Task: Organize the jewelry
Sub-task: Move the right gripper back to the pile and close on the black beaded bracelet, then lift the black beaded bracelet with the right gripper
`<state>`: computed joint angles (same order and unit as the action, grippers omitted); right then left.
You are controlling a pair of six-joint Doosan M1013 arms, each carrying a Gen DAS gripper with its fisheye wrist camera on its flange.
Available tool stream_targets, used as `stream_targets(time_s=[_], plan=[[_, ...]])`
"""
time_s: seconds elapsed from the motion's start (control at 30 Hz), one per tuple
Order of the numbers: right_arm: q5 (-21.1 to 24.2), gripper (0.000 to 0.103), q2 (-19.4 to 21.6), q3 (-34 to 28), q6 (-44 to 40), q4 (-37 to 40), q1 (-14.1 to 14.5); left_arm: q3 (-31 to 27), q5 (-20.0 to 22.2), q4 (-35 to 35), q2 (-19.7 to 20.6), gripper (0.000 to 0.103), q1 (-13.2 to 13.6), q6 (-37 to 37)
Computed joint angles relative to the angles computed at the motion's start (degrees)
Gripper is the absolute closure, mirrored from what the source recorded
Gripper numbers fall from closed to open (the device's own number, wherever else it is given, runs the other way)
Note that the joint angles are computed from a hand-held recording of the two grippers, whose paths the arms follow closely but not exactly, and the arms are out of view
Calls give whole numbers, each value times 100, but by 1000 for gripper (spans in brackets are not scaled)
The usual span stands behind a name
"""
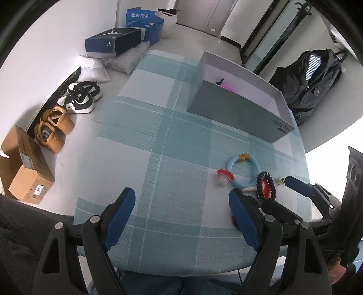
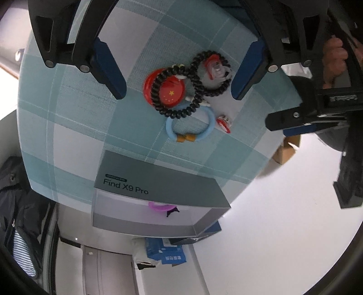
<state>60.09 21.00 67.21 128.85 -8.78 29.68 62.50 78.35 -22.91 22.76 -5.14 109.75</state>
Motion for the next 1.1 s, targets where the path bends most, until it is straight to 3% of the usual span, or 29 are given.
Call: stream_targets(time_s=[0.2, 0.37, 0.83, 1.1], plan=[[200, 26, 93, -105, -58, 33, -5, -9, 22, -29, 15, 21, 19, 39], [384, 52, 167, -204, -121, -47, 29, -83, 124, -20, 78, 21, 18, -48], [168, 58, 71, -116, -131, 44, 9, -135, 302, -68, 148, 21, -1, -142], [-238, 58, -135, 104, 170, 59, -63, -268, 499, -57, 247, 21, -109, -77]])
